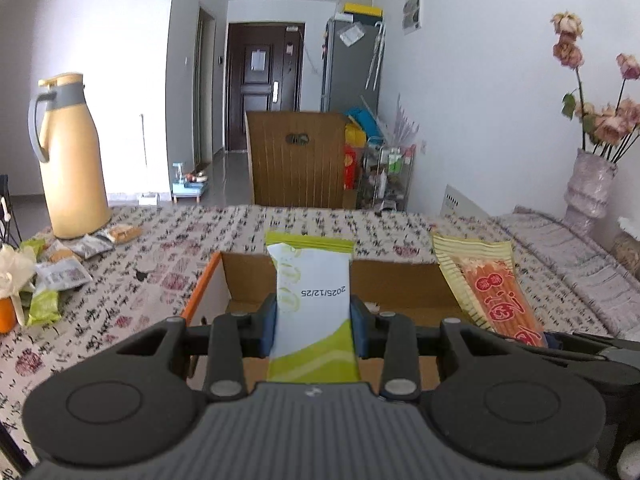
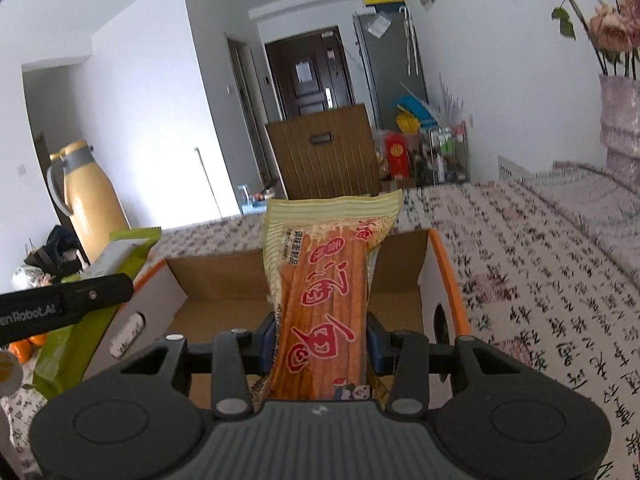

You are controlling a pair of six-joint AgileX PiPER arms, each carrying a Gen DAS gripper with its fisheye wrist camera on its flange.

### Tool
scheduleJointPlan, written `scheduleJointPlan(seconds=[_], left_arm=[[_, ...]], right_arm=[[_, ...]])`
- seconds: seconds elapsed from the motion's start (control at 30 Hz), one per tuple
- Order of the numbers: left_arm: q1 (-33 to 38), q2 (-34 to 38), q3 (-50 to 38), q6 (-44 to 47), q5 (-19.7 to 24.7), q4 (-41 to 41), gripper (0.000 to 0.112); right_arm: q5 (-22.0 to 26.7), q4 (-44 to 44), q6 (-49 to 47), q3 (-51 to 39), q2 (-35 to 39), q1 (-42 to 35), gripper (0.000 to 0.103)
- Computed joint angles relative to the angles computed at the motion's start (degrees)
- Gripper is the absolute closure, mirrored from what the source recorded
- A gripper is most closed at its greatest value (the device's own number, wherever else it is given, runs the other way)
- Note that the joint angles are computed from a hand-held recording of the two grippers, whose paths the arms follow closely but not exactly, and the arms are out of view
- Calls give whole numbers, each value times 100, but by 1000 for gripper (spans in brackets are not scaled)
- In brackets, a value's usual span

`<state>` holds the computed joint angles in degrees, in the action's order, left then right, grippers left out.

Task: Organize snacks
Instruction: 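Carry both packets over the cardboard box and open both tools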

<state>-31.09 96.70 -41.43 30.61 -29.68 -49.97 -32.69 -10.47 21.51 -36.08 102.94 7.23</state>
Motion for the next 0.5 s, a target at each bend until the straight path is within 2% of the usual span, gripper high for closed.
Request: scheduleJointPlan(seconds=[0.07, 0.17, 0.23, 0.3, 0.37, 0.4, 0.47, 0.5], left_arm=[[65, 79, -33, -46, 82, 38, 74], [89, 139, -46, -16, 112, -36, 67], [58, 102, 13, -44, 18, -64, 43], [-77, 72, 85, 74, -277, -342, 24], [-159, 5, 146, 98, -445, -480, 17], [-183, -27, 165, 116, -494, -551, 10], [-245, -62, 162, 209, -606, -736, 9], [-245, -97, 171, 235, -592, -763, 9]], right_arm=[[141, 57, -60, -97, 94, 46, 60], [300, 220, -210, -129, 130, 108, 51], [267, 468, -420, -62, 89, 167, 44], [181, 565, -484, 1, 50, 169, 34], [79, 567, -465, 75, 3, 134, 24], [25, 581, -455, 117, -28, 121, 18], [-57, 605, -459, 173, -66, 89, 4], [-83, 632, -481, 194, -87, 81, 0]])
